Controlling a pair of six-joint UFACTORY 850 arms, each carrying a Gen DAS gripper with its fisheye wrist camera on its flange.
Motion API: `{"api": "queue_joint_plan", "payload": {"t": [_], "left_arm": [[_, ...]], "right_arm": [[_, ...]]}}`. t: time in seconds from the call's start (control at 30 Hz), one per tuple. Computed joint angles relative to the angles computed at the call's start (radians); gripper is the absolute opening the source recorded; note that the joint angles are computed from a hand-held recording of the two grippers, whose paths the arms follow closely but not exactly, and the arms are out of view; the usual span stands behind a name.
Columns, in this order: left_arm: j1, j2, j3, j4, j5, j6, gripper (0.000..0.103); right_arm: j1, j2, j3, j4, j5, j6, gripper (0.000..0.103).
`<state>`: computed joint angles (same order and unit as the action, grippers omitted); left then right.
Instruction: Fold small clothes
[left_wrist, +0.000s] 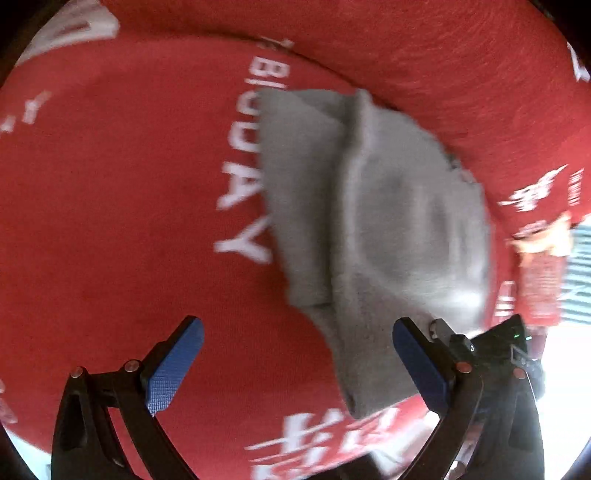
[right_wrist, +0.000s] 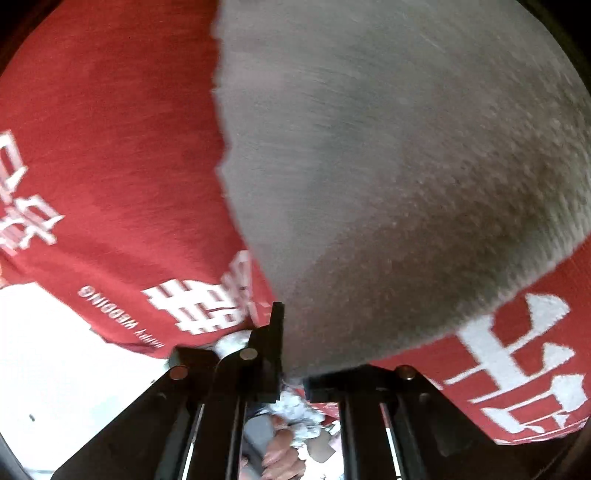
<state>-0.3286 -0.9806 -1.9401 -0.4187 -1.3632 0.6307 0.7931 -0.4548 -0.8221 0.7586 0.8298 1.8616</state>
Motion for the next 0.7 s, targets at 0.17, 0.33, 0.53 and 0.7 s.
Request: {"api": "queue_joint_plan", "payload": {"t": [0.17, 0.33, 0.53, 0.7], "left_arm": [[-0.011, -0.144, -0.163, -0.182, -0.214, -0.038, 0.103], [-0.055, -0.232, -0.277, -0.278, -0.287, -0.079, 0.103], [-0.131, -0.158, -0.193, -0.129, -0.129, -0.017, 0.043], [-0.149, -0.123, -0.142, -0.060, -0.039, -0.008, 0.045]], "right_arm": [[-0.026, 0.064, 0.031, -0.029, 0.010, -0.094, 0.008], [-0.054, 0.086, 0.044, -0.145, -0.052, -0.080, 0.008], [-0.086, 0.118, 0.048, -0.467, -0.277, 0.091, 0.013], [-0.112, 0.253, 0.093, -0.602, -0.511, 0.032, 0.035]]}}
